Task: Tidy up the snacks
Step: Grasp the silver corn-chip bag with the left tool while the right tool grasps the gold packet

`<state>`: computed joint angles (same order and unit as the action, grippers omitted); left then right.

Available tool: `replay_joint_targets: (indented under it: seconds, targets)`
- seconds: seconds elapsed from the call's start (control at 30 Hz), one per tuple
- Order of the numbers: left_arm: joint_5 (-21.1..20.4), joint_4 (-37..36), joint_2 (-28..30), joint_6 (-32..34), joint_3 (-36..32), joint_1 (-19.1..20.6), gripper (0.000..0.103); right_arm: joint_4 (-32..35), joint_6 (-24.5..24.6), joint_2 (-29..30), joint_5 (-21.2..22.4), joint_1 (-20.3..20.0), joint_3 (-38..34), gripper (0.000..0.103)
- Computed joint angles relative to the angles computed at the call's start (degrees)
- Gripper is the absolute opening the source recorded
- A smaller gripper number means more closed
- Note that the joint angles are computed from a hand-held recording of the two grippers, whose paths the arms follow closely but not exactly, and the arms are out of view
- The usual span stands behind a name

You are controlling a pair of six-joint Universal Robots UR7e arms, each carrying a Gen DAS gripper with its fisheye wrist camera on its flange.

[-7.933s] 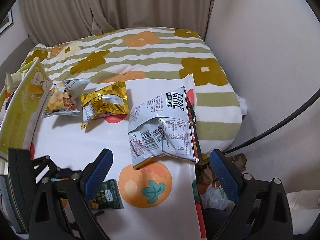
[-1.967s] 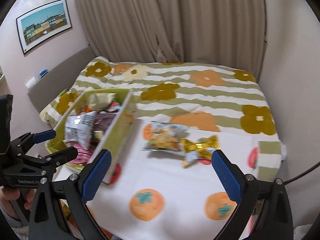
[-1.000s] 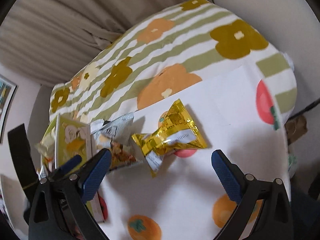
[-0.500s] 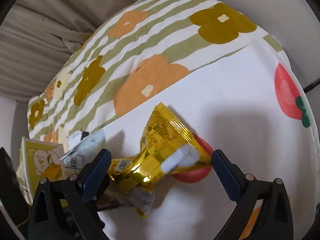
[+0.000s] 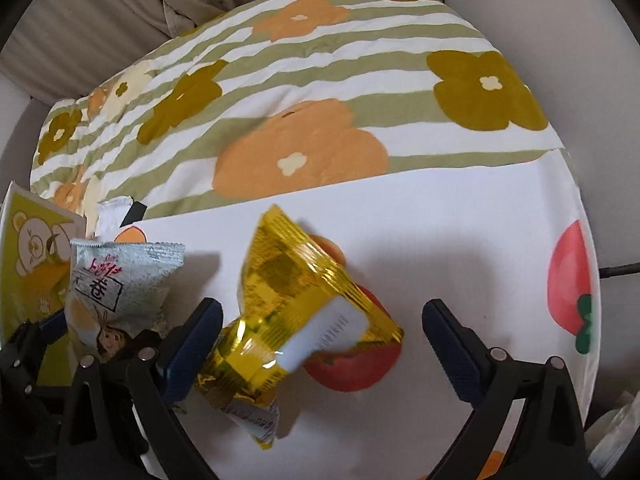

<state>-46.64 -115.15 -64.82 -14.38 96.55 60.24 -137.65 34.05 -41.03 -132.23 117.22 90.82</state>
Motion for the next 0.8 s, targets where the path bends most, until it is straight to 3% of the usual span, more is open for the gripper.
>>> replay_joint_targets:
  seconds: [0.13, 0.33, 0.57, 0.67, 0.73, 0.8]
  targets:
    - [0.5, 0.0, -0.3, 0.4, 0.6, -0.1, 0.102, -0.8, 1.7, -0.7, 0.3, 0.5, 1.3, 0.098]
    - [1.7, -0.3, -1.1, 1.8, 2.1, -1.1, 0.101, 0.8, 2.7, -1.1, 0.5, 0.8, 1.8, 0.084]
    - [2.3, -2.4, -1.1, 4.5, 2.4, -1.3, 0.101, -4.5, -1.7, -1.9, 4.1, 0.1, 3.6, 0.065]
    - [2.1, -3.1, -0.8, 5.5, 2.0, -1.0, 0.095, -5.2, -3.2, -2.1, 4.7, 0.0, 3.8, 0.062]
    - [0.7, -2.1, -0.2, 5.0, 0.9, -0.3, 0.079, -5.3, -4.0, -2.2, 5.2, -0.2, 3.9, 0.059]
    - [0.5, -2.6, 0.0, 5.5, 0.8, -0.1, 0.074, -6.4, -4.6, -2.4, 6.5, -0.4, 4.4, 0.055]
